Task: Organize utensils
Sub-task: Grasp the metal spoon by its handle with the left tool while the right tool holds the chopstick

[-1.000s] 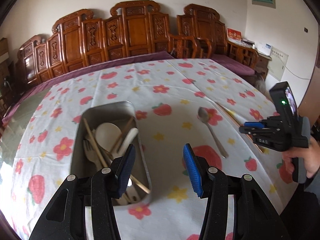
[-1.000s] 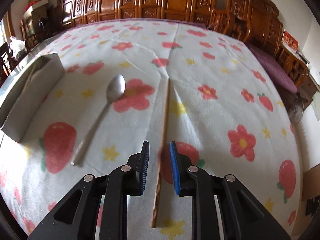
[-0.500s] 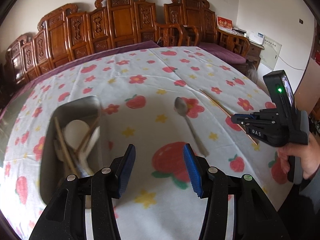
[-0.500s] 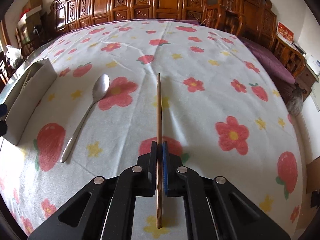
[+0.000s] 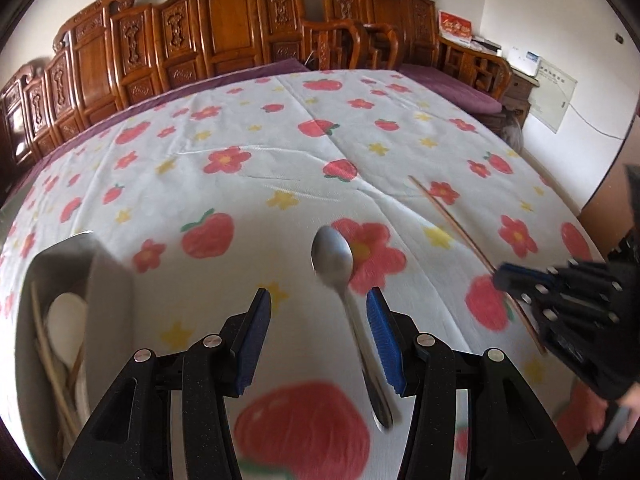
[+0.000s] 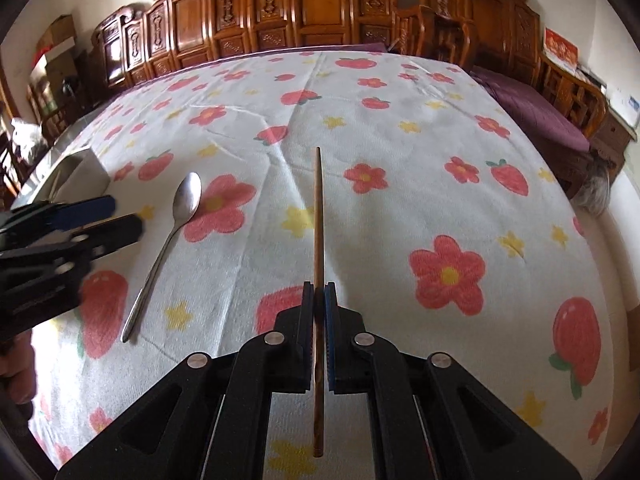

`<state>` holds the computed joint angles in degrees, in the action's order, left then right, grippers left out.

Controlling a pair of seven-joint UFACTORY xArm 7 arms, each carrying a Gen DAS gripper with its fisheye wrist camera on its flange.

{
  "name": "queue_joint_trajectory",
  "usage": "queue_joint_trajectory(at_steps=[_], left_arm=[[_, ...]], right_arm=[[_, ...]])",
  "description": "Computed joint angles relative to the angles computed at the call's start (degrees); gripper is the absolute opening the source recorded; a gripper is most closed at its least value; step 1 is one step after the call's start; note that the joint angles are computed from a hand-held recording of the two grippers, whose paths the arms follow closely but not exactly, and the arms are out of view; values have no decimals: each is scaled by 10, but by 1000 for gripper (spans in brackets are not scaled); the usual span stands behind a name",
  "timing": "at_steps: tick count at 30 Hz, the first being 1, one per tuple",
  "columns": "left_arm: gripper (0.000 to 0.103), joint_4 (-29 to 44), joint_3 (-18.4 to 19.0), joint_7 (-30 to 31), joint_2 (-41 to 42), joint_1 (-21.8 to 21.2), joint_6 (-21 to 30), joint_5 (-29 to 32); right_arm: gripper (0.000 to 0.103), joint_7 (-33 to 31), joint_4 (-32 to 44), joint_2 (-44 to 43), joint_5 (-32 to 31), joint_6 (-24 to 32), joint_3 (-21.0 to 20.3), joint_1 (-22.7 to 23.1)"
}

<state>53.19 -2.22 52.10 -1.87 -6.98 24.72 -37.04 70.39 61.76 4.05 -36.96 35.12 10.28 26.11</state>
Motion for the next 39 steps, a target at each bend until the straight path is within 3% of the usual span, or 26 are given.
queue_joint_trajectory(at_steps=[6, 15, 18, 19, 20, 25, 29, 39], left_arm=[[47, 50, -17, -69, 60, 2, -1, 47], [47, 63, -38, -125, 88, 2, -29, 119], [40, 69, -43, -130, 93, 5, -31, 121], [33, 69, -44, -132, 93, 6, -31, 122], [27, 69, -45, -131, 93, 7, -31, 120], [27, 64, -46, -118, 83, 11, -19, 114], [26, 45, -45, -66, 52, 15, -18, 69], [26, 30, 1, 5, -22, 5, 29, -18]], right_arm=[[6, 8, -6, -3, 2, -21, -2, -3], [6, 7, -15, -8, 11, -51, -2, -10], [6, 9, -15, -9, 8, -55, -1, -10], [6, 8, -15, -8, 9, -55, -1, -10], [6, 7, -15, -8, 10, -55, -1, -10], [6, 14, -18, -13, 5, -63, -1, -11], [6, 19, -15, -12, -2, -65, 1, -10], [6, 35, -2, -12, -27, -61, 6, -1]])
